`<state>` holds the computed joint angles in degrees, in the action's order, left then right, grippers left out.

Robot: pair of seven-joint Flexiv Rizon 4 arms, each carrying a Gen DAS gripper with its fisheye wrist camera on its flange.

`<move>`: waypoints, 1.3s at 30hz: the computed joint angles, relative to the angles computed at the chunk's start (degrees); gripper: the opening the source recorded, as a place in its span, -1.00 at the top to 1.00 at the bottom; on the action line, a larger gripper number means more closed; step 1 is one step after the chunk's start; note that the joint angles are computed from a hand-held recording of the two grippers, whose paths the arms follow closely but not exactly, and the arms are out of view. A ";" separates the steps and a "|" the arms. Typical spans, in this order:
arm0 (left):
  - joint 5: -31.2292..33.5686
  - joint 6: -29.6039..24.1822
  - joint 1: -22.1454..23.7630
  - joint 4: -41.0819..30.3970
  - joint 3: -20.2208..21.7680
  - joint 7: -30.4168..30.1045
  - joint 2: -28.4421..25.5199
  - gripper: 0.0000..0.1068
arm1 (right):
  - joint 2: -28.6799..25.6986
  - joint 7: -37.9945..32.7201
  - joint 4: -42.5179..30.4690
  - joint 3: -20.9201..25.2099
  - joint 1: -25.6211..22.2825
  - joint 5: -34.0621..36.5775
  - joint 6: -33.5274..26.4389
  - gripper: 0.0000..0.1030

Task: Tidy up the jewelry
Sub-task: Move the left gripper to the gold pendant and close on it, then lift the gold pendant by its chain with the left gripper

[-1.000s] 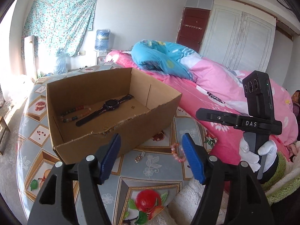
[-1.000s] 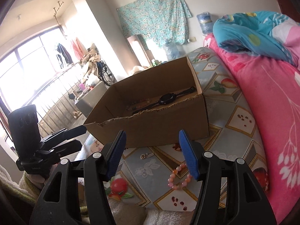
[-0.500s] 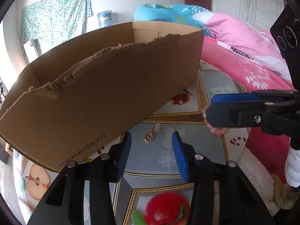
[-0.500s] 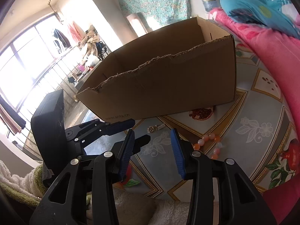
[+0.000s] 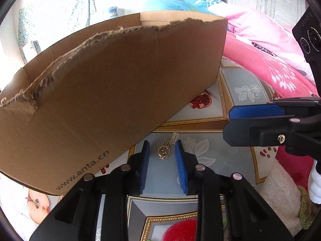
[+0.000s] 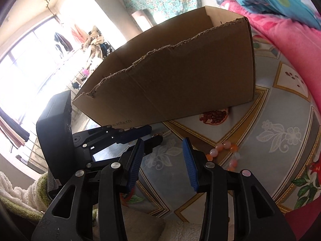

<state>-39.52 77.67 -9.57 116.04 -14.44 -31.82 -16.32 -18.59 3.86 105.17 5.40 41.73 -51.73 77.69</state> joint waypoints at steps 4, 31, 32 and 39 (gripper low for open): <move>-0.90 -0.14 0.18 -0.12 -0.62 1.71 -0.07 0.71 | 0.03 -0.43 -0.17 0.31 -0.22 0.77 -0.46 0.24; -22.53 -6.08 -2.08 2.15 2.85 12.03 5.57 0.78 | -3.33 -5.42 -5.99 1.30 1.71 5.56 -6.47 0.24; -22.50 -5.70 -2.51 2.21 3.45 11.79 5.63 0.78 | -3.52 -5.93 -6.41 1.32 1.89 5.79 -6.90 0.24; -20.50 -6.56 -3.26 2.38 6.07 8.79 5.93 0.78 | -5.72 -9.00 -10.15 1.40 3.31 7.60 -9.82 0.24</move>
